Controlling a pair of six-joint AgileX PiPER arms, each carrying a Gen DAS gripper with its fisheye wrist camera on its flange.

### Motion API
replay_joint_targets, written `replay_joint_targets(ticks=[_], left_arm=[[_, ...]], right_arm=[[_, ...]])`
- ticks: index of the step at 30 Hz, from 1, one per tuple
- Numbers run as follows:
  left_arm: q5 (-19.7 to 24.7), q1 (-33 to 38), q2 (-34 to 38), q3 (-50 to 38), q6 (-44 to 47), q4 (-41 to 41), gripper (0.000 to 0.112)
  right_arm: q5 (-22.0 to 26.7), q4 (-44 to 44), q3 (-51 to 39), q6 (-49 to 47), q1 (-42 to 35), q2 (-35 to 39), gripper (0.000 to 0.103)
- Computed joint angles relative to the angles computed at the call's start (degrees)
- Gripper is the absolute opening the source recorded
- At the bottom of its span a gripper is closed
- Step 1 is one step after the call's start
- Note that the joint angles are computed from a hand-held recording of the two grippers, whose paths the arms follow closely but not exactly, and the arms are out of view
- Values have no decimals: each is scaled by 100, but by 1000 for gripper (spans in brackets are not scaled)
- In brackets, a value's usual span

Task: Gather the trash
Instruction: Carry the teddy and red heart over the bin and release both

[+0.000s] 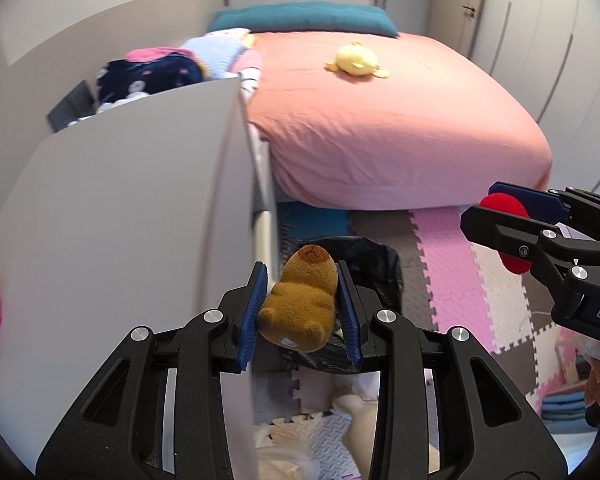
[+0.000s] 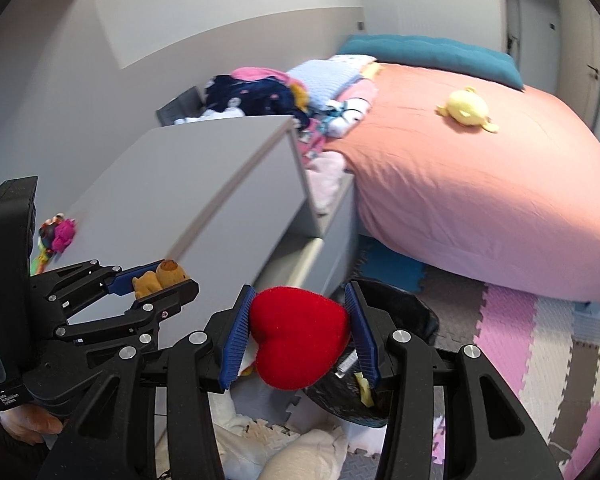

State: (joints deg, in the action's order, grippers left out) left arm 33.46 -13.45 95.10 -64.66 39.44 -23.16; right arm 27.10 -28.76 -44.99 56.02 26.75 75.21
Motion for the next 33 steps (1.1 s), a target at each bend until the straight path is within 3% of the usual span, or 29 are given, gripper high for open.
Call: replay_joint_targets(ticks=[14, 15, 16, 17, 19, 33], left_arm=[[41, -536, 522, -349, -198, 94, 35], [62, -557, 560, -395, -318, 222, 50], [11, -575, 562, -398, -484, 367, 89], [-104, -582, 506, -322, -554, 422, 96], [-341, -604, 426, -209, -699, 582, 97], [-268, -238, 396, -197, -493, 399, 97]], right_arm=[[-302, 673, 562, -829, -924, -243, 50], [-303, 650, 558, -793, -940, -222, 65], [-262, 436, 547, -528, -901, -211, 72], [-209, 96, 561, -123, -823, -233, 78], [-94, -351, 566, 398, -749, -273, 78], [-76, -287, 314, 407, -561, -74, 78]])
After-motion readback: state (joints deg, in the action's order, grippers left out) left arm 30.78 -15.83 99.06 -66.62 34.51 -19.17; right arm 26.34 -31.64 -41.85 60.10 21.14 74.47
